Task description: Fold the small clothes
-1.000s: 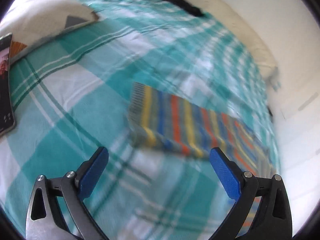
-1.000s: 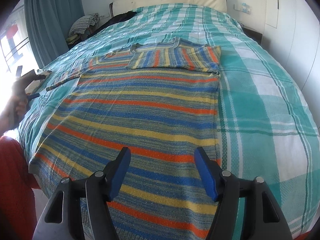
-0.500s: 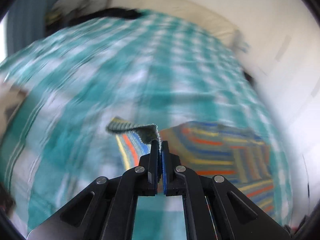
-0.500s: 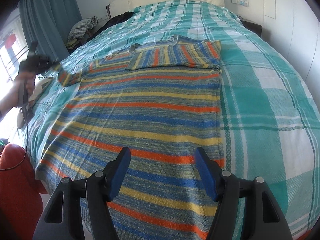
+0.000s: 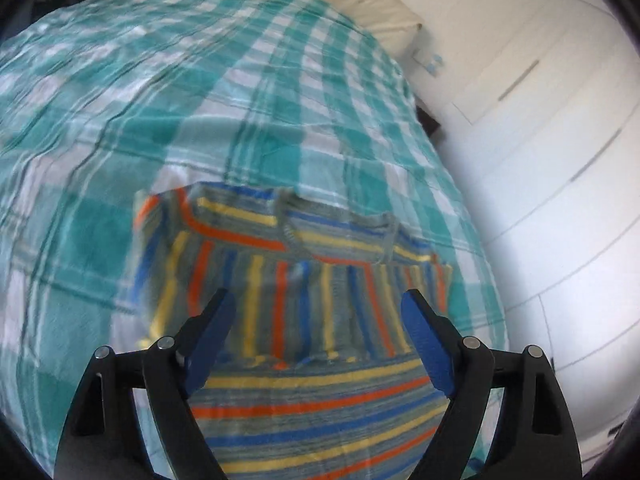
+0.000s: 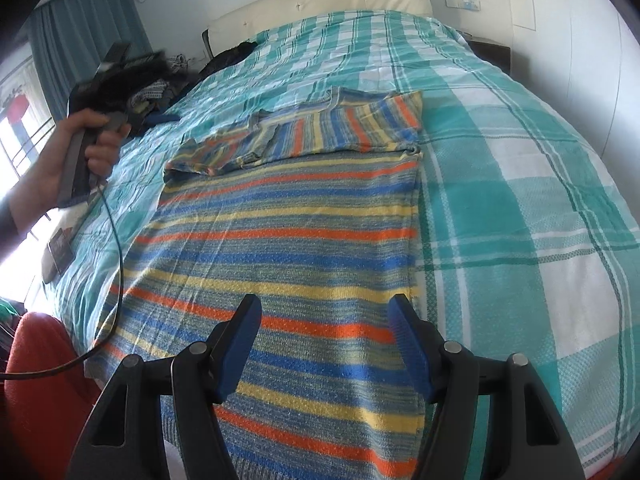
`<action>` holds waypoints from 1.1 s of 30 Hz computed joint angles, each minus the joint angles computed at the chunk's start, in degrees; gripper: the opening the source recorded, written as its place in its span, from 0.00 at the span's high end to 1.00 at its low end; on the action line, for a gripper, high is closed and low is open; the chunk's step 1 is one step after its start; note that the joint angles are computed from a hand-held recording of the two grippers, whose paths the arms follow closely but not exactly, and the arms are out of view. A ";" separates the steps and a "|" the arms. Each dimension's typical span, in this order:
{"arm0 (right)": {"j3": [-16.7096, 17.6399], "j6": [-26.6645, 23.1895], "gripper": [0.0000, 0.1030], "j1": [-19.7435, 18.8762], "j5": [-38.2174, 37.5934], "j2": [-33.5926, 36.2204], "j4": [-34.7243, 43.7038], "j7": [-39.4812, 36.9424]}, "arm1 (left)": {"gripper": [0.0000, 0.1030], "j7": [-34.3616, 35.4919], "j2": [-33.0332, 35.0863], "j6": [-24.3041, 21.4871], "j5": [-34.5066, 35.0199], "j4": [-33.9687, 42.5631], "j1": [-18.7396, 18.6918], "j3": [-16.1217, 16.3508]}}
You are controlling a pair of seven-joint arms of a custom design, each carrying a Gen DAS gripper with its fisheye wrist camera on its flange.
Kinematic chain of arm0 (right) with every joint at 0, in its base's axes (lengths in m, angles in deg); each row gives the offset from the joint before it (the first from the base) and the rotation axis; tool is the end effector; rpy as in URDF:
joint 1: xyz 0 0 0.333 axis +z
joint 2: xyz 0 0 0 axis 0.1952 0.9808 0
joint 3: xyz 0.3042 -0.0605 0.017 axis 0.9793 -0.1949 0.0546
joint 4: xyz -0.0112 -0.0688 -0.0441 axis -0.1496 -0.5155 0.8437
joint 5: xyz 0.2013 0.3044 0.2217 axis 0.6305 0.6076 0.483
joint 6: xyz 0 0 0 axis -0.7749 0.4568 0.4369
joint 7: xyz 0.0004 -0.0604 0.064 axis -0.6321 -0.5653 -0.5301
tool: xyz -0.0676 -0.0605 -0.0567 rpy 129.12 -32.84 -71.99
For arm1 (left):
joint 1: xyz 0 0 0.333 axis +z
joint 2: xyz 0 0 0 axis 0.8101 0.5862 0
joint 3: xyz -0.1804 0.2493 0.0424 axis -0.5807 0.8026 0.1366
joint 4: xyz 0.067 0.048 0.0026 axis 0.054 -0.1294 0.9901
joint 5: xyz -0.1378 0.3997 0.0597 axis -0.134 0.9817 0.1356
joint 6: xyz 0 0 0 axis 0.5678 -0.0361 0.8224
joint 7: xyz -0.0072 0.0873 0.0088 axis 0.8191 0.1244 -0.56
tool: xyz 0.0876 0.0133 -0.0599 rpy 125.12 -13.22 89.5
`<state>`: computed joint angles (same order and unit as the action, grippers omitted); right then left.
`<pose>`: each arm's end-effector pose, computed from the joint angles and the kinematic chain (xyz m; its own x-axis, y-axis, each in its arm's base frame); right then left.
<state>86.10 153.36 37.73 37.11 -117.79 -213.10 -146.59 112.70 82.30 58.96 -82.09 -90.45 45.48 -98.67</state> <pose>0.2480 0.3548 0.3863 -0.2307 -0.9377 -0.2597 -0.6967 0.3455 -0.6287 0.5847 -0.1934 0.4571 -0.3667 -0.8002 0.4746 -0.8511 0.0824 -0.5185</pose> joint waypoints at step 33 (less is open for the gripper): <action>-36.14 9.82 0.97 10.54 21.04 42.48 40.45 -40.44 | 0.01 44.62 -7.45 16.51 -28.36 -23.91 1.64 5.04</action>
